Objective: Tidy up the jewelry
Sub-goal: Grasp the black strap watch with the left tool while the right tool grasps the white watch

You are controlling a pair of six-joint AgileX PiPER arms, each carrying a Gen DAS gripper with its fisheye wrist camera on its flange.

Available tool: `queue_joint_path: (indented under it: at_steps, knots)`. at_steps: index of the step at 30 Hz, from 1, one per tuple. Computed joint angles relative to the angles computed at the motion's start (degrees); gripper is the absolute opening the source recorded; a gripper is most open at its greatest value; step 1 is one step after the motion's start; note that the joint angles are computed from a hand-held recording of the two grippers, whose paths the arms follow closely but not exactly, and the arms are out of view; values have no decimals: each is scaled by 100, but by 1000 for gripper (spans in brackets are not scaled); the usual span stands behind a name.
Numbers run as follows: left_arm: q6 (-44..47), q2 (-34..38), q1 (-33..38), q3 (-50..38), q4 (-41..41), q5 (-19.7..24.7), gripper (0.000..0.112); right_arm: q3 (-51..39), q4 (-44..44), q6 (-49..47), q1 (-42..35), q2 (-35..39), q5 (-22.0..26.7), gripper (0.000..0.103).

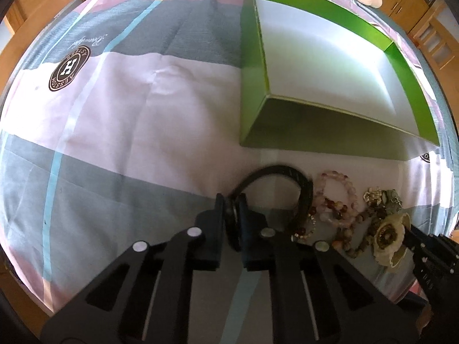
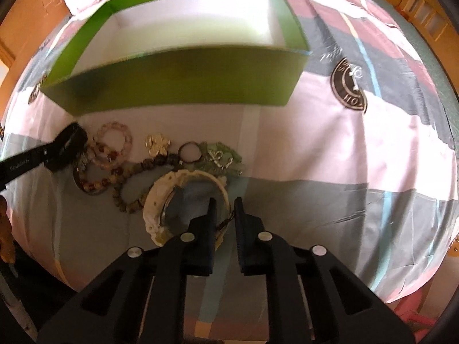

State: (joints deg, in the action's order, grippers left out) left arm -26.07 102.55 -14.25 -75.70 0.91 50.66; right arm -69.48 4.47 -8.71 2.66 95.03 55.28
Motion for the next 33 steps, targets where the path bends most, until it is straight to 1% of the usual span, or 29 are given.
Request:
queue_joint_path:
  at_steps: [2,3,5,7,9,11,13,15,16,17,18,20,22,24,25,26,29,31,33]
  knots:
    - [152,-126,66,71,-97,-25,9,-121,77,27,-94,-62,80,12]
    - [150,-231,36,71,-101,63,9,-297,96,-59,-217,-83,280,12]
    - [135,-293,-3,85,-30,102,9,-417,8,3,-275,-51,320,12]
    - [213,-248,32,38,-37,205,9,-497,-117,154,-265,-1,392,12]
    - [119,-151,-55,52,19,168,9,-614,-128,203,-295,148,521,12]
    - [120,-144,-75,70,48,170,12,-713,-110,233,-290,265,677,20]
    - [79,-130,-107,70,112,201,15,-704,-180,332,-185,271,695,35]
    - [45,-89,-138,65,161,238,19,-706,-305,416,-71,259,672,37]
    - [44,-67,-141,69,182,246,20,-505,-357,442,-34,126,582,37]
    - [-99,110,-266,-112,246,278,20,-248,-417,468,6,4,405,37]
    - [-140,177,-311,-179,278,295,20,-210,-521,540,95,-27,364,36]
    - [-161,218,-346,-230,319,328,20,-178,-500,528,170,-54,352,31]
    - [-172,233,-353,-266,323,350,20,-103,-377,472,200,-87,302,15]
    - [-146,230,-337,-266,314,339,15,-40,-357,423,206,-145,201,8]
    - [-138,220,-336,-270,291,333,9,-52,-301,440,243,-209,243,8]
    - [-124,181,-338,-241,257,320,8,-47,-261,451,259,-249,252,7]
    - [-102,66,-334,-196,211,275,8,-143,73,322,184,-416,361,7]
    - [41,-182,-222,-1,132,197,8,-228,128,335,187,-470,403,7]
    - [72,-288,-197,24,112,183,8,-240,123,350,162,-524,307,7]
